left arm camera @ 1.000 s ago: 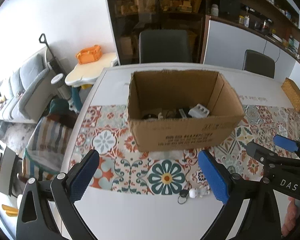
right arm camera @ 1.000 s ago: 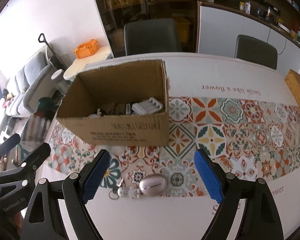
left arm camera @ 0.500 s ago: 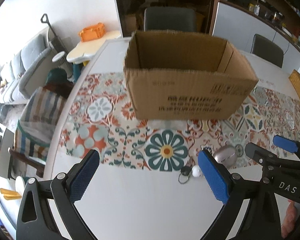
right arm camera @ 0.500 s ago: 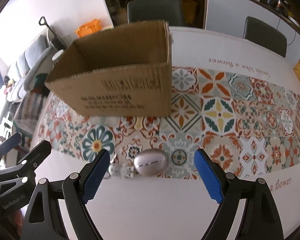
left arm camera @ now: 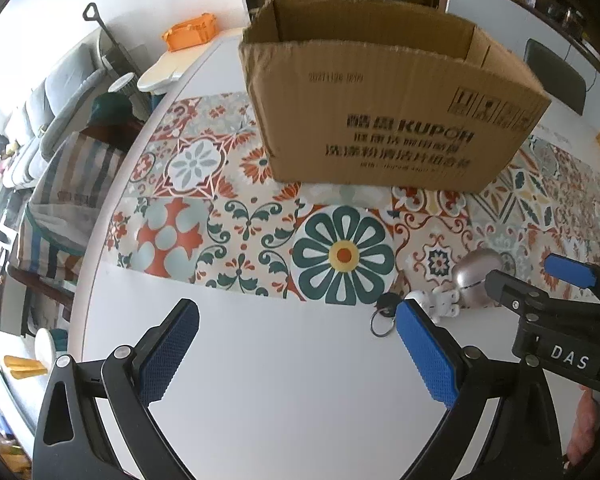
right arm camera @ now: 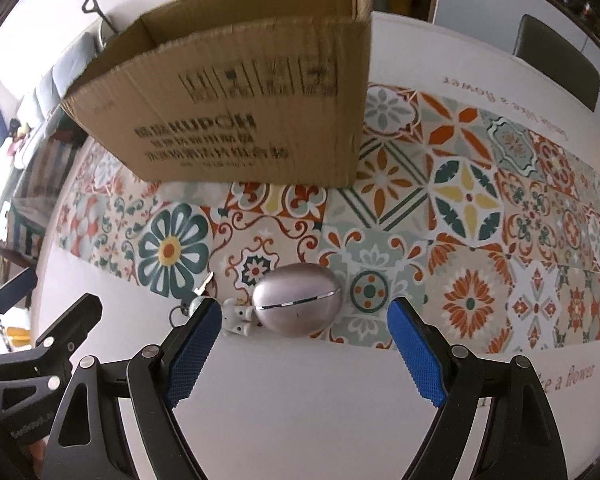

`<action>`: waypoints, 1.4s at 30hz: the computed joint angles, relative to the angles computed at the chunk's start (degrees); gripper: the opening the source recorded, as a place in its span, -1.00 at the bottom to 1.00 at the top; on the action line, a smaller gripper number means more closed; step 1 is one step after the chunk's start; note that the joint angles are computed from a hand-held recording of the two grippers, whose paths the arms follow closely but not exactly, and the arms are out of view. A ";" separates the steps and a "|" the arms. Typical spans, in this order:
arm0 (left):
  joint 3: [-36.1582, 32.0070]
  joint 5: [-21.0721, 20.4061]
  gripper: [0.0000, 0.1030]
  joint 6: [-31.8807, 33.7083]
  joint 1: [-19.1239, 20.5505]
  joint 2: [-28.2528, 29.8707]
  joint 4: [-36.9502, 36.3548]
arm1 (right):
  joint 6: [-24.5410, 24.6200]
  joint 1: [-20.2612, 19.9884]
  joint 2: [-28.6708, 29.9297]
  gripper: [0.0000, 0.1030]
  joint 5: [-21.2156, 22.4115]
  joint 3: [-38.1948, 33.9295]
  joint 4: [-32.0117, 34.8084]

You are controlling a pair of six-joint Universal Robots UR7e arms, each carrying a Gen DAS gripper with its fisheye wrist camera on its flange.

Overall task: Organize rigid objects
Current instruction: 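Lower the right tool onto the silver egg-shaped speaker and close on it, then lift the silver egg with the right tool while the left tool approaches the white figure keychain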

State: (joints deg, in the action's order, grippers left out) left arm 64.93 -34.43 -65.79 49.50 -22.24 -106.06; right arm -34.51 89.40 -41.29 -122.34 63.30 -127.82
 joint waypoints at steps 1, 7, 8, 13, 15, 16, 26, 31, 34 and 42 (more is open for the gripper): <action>-0.15 -0.17 0.95 -0.29 0.18 0.19 0.32 | -0.20 -0.12 0.39 0.65 -0.14 -0.24 0.26; -1.00 -0.39 0.95 -0.43 0.76 1.11 0.93 | -0.33 -0.73 2.05 0.61 -0.91 -1.44 1.58; -1.17 -0.52 0.95 -0.42 0.85 1.24 0.97 | -0.37 -0.83 2.24 0.60 -1.02 -1.49 1.59; -2.07 -0.84 0.95 0.18 1.28 2.03 0.95 | -0.29 -1.24 3.15 0.56 -1.62 -1.83 1.72; -2.65 -0.89 0.95 0.20 1.40 2.42 1.36 | -0.39 -1.22 3.62 0.55 -1.83 -1.71 1.16; -2.77 -1.00 0.95 0.38 1.48 2.52 1.35 | -0.41 -1.25 3.92 0.55 -2.06 -1.92 1.21; -3.55 -1.41 0.95 1.23 1.89 3.29 1.38 | 0.22 -1.50 5.76 0.44 -2.68 -3.81 2.06; -3.39 -1.52 0.95 2.05 1.86 3.48 0.58 | -1.68 -1.46 5.45 0.28 -2.97 -2.02 -1.36; -3.01 -1.59 0.95 3.06 1.75 3.45 -0.35 | -2.17 -1.69 4.76 0.28 -2.53 -0.73 -2.74; -2.30 -2.02 0.95 8.77 1.14 3.73 -5.23 | -2.68 -1.95 0.61 0.27 -1.17 3.75 -6.78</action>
